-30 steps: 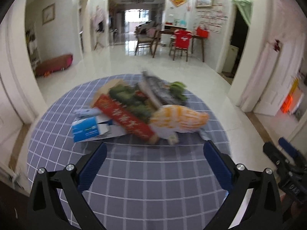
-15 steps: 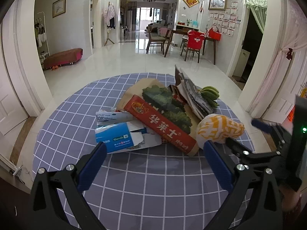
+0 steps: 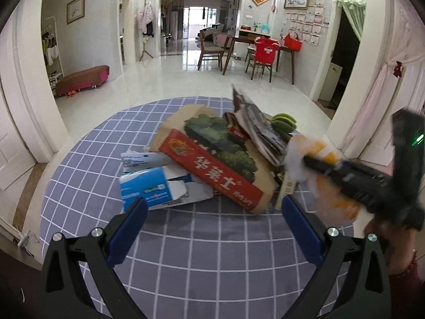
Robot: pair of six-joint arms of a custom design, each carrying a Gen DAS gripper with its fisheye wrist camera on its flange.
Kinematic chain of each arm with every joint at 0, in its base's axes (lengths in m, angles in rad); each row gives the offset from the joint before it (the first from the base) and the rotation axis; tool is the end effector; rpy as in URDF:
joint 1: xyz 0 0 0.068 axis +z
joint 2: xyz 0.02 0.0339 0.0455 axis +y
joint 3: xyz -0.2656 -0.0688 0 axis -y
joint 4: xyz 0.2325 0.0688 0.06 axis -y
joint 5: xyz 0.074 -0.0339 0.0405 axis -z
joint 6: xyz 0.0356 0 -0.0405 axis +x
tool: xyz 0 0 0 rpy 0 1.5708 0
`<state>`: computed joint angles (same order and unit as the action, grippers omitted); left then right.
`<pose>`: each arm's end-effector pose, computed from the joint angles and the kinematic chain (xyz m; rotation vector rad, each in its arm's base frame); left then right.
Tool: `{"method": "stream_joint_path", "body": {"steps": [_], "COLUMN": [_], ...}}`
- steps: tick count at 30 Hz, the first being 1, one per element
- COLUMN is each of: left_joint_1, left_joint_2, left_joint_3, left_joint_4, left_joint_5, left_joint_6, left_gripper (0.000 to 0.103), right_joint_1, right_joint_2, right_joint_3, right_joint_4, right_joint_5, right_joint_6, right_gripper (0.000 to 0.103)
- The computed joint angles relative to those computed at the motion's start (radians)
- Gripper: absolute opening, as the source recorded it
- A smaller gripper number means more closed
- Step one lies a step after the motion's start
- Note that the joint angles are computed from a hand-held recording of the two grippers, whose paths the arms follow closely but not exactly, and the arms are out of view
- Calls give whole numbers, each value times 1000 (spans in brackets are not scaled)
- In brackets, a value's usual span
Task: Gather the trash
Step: 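Lift the snack bag with the right tool while the left tool grasps a blue strip, then drop the snack bag and blue strip into the blue bucket with both tools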
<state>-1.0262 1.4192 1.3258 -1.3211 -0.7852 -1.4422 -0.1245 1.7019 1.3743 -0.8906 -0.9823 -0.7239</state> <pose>0.1419 -0.1858 0.3161 -0.5593 2.2815 0.1476 0.3277 -0.0112 0.2708 -0.8762 2.1034 0.9394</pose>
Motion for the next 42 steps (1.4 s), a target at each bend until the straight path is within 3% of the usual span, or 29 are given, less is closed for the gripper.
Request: {"method": "stream_joint_path", "body": {"steps": [2, 11, 13, 16, 20, 21, 28, 30, 31, 32, 37, 42], "left_joint_1": [-1, 31, 50, 88, 149, 162, 223, 226, 227, 229, 208, 131], "left_joint_2": [36, 260, 339, 436, 588, 617, 767, 755, 745, 730, 574, 524], "left_joint_3": [31, 222, 295, 376, 531, 565, 715, 687, 672, 648, 437, 434], "left_joint_4": [31, 230, 264, 290, 232, 207, 136, 167, 179, 198, 362, 384], "left_joint_5": [5, 69, 99, 144, 192, 204, 305, 303, 306, 313, 315, 256], "left_joint_6": [40, 310, 371, 423, 433, 429, 419, 431, 438, 441, 438, 448], "left_gripper": [99, 98, 85, 74, 65, 59, 39, 31, 17, 15, 11, 11], "right_joint_1": [-70, -272, -307, -379, -430, -432, -418, -419, -416, -415, -413, -441], "right_joint_2": [-22, 24, 33, 98, 168, 184, 203, 211, 211, 216, 210, 190], "right_joint_3": [16, 57, 49, 119, 176, 188, 181, 191, 188, 194, 176, 157], "right_joint_4": [0, -16, -3, -80, -151, -163, -171, -193, -196, -206, -223, -214], "right_joint_5": [-18, 26, 34, 20, 3, 1, -8, -10, -11, -13, -27, -46], "right_joint_6": [55, 56, 68, 18, -41, -50, -55, -75, -79, -85, -99, -96], "right_gripper": [33, 33, 33, 33, 34, 34, 34, 34, 34, 34, 34, 34]}}
